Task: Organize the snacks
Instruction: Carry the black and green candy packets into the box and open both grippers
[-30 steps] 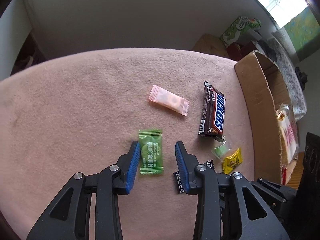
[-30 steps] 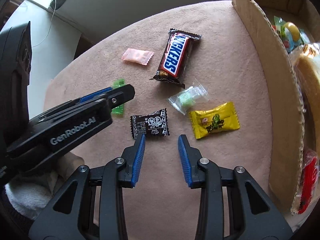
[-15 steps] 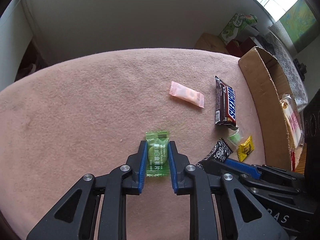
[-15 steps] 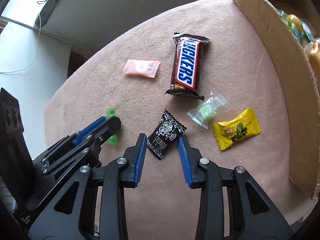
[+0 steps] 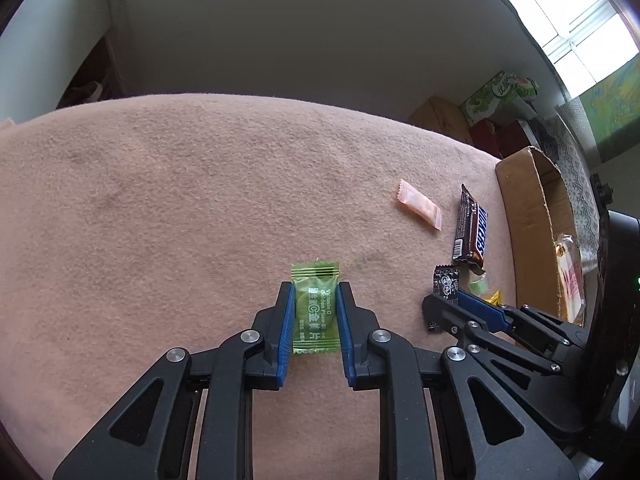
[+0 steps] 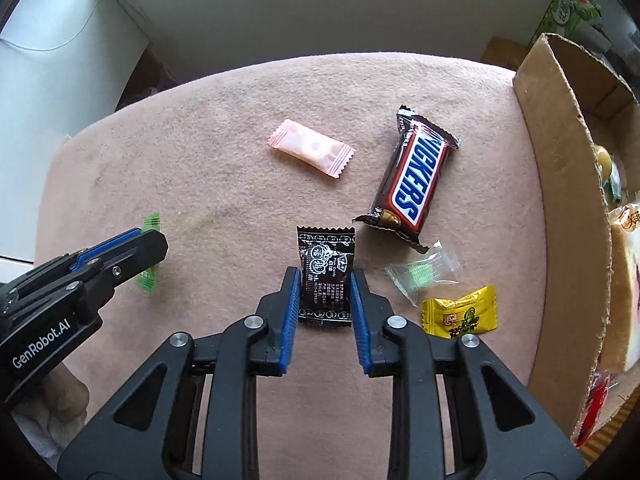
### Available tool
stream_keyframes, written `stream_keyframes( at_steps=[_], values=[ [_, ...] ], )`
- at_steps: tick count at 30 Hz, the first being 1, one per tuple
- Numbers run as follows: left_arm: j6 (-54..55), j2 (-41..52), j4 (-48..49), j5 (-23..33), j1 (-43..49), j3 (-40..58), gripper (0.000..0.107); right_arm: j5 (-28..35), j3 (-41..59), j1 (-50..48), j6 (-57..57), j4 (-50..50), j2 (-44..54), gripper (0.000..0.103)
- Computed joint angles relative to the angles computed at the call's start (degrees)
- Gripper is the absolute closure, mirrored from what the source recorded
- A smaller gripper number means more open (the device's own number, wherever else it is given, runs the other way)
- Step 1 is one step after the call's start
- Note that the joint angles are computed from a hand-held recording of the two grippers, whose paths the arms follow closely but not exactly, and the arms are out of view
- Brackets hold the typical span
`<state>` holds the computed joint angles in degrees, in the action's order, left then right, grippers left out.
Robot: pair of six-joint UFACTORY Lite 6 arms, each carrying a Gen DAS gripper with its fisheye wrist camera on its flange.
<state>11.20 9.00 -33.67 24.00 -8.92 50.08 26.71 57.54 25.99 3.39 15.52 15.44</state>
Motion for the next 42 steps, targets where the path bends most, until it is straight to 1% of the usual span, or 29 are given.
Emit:
stream_keyframes(
  at_steps=[5,9,13,15,16,17,20,21,24,25,30,34,42],
  values=[
    [-1.3,-3.0,0.8,1.8,-0.7,-0.1,0.088,3.6,-2.7,-6.8,-11.6,10.3,-6.4,0.078],
    [-2.8,-3.8,0.8,3.1,-2.8,1.8,0.088,7.5,-5.0,-11.8,-15.8,11.4,-13.5,0.078],
    [-5.5,-2.0,1.2,3.5,-6.5,6.6,0.088,11.7,-6.9,-18.3,-19.3,12.5,-20.0,0.078],
    [-6.8,-0.8,1.0,3.7,-8.3,9.4,0.088,13.3,-6.5,-21.9,-20.9,13.0,-21.5,0.078],
    [-7.5,0.0,0.9,3.8,-9.3,11.0,0.088,13.1,-8.7,-24.0,-23.2,13.9,-23.3,0.078],
    [-8.5,1.4,1.1,3.6,-10.5,13.0,0.088,13.2,-8.9,-25.3,-24.0,14.0,-23.7,0.078],
    [-10.1,4.0,1.3,3.8,-13.3,17.5,0.088,16.6,-6.9,-32.0,-27.0,14.0,-24.9,0.078],
    [-10.7,5.2,1.3,4.0,-14.2,19.4,0.088,18.0,-5.6,-34.8,-28.4,13.6,-24.9,0.078],
    [-11.5,9.1,0.7,4.2,-16.7,24.6,0.088,15.8,-3.7,-37.6,-29.1,13.2,-22.2,0.078],
    [-12.1,10.5,1.0,4.3,-17.6,26.6,0.088,17.0,-2.1,-40.3,-30.7,13.5,-21.2,0.078],
    [-15.7,18.6,3.4,5.4,-21.7,38.4,0.088,17.9,3.7,-47.7,-35.7,14.3,-15.8,0.078],
    [-18.1,24.9,5.5,6.7,-23.5,47.4,0.088,17.3,8.2,-49.9,-37.8,14.3,-11.2,0.078],
    [-23.5,35.9,9.7,9.5,-25.3,62.5,0.088,16.7,17.7,-50.4,-40.1,14.6,-1.1,0.078]
  ],
)
